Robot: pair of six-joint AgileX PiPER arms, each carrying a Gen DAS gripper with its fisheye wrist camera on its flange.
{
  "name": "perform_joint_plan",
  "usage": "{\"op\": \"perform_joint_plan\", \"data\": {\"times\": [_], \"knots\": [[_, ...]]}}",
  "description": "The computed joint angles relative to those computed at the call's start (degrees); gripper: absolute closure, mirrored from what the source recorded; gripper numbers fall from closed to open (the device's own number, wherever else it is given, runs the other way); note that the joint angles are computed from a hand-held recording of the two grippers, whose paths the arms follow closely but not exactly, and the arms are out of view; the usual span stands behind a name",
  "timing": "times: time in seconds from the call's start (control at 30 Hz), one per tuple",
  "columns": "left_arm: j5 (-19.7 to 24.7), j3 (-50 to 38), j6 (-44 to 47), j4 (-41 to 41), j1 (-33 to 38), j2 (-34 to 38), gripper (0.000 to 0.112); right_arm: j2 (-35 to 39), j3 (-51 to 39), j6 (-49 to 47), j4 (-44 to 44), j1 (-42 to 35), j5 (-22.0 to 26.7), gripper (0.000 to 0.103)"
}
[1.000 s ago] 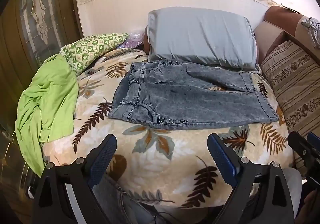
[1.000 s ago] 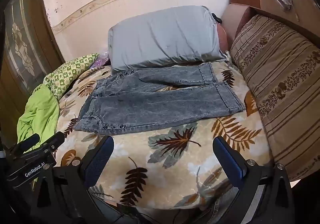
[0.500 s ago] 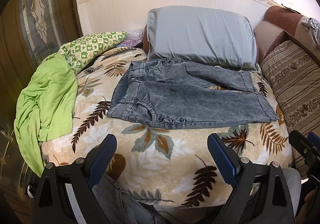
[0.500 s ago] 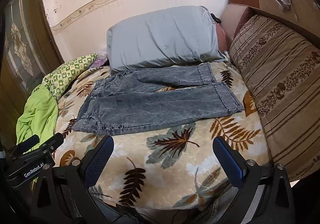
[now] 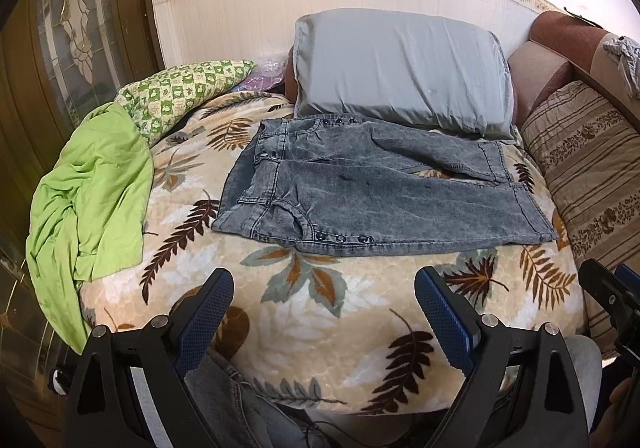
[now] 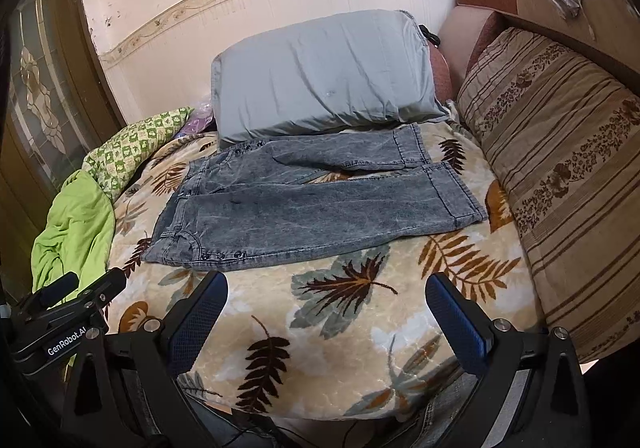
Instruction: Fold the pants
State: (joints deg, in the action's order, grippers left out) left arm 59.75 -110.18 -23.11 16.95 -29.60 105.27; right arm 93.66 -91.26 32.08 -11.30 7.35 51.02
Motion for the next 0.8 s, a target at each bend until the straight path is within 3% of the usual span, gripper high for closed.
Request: {"op": "perform_joint_plan", "data": {"times": [0.8], "knots": [[1.56,-3.63,1.55,-2.94,1.22,3.9,0.019,1.32,0.33,0.52,-0.26,-0.02,-0.3,0.003]]}}
